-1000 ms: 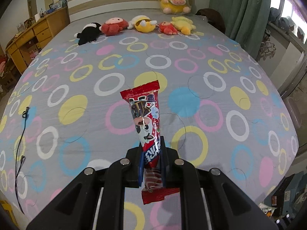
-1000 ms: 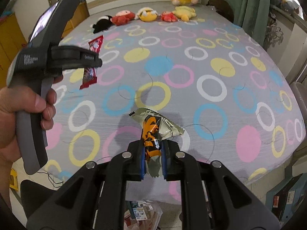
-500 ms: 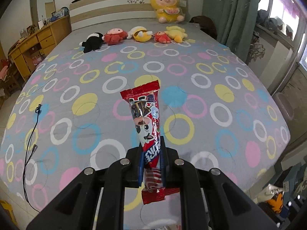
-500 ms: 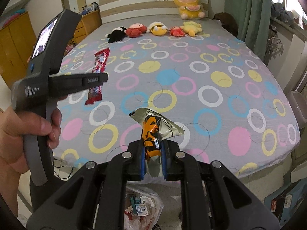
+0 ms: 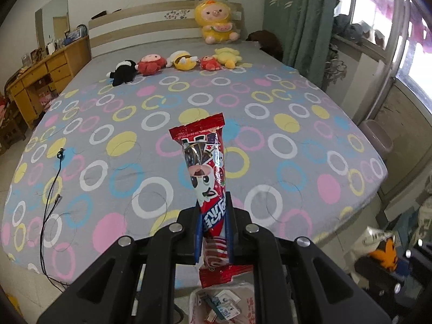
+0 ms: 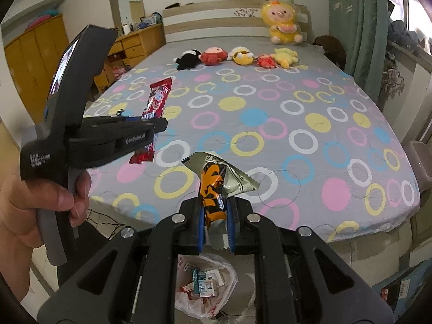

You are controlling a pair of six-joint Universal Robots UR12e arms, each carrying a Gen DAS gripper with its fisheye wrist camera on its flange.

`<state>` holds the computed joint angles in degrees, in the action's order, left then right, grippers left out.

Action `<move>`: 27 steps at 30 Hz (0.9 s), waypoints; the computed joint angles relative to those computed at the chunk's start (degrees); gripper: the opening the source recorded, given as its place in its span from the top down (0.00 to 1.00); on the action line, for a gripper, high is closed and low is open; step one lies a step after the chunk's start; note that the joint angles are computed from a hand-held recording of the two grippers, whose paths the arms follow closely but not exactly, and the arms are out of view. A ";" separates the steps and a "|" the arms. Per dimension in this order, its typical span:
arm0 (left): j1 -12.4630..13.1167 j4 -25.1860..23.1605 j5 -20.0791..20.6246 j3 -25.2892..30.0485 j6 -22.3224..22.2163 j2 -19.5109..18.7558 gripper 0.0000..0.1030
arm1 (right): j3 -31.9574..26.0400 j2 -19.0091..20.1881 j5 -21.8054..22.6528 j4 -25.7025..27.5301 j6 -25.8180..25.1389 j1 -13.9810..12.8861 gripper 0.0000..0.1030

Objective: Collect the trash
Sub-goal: 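Lift candy stick and snack packet and carry them over the white bag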

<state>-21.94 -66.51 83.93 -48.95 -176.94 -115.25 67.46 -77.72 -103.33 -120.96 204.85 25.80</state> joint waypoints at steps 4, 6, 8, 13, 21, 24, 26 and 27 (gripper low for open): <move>0.46 1.85 -1.13 -5.20 0.60 3.45 0.87 | 1.06 -0.96 -0.37 -0.35 -0.85 0.90 0.88; 0.71 2.97 -1.20 -7.99 0.79 5.15 0.87 | 1.56 -1.40 -0.68 -0.23 -1.42 1.41 0.88; 1.07 3.51 -1.97 -10.37 0.68 6.65 0.87 | 2.09 -1.84 -1.02 -0.19 -1.80 1.87 0.88; 1.33 5.00 -1.34 -15.90 1.63 9.97 0.87 | 3.62 -2.80 -1.32 -0.06 -2.69 2.82 0.88; 1.33 4.36 -0.54 -22.94 4.75 13.33 0.87 | 6.36 -3.21 0.54 1.97 -3.29 3.79 0.88; 1.47 2.95 -0.60 -25.55 4.77 14.32 0.87 | 7.42 -3.31 1.36 2.51 -3.27 3.77 0.88; 1.43 2.25 -0.36 -26.62 5.05 14.56 0.87 | 8.05 -3.28 2.03 2.80 -3.38 3.68 0.88; 1.37 1.87 -0.32 -27.33 5.09 14.77 0.87 | 8.46 -3.24 2.43 2.96 -3.57 3.68 0.88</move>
<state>-20.57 -64.64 83.60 -76.28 -171.85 -100.48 75.93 -80.96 -100.90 -118.00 201.28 29.47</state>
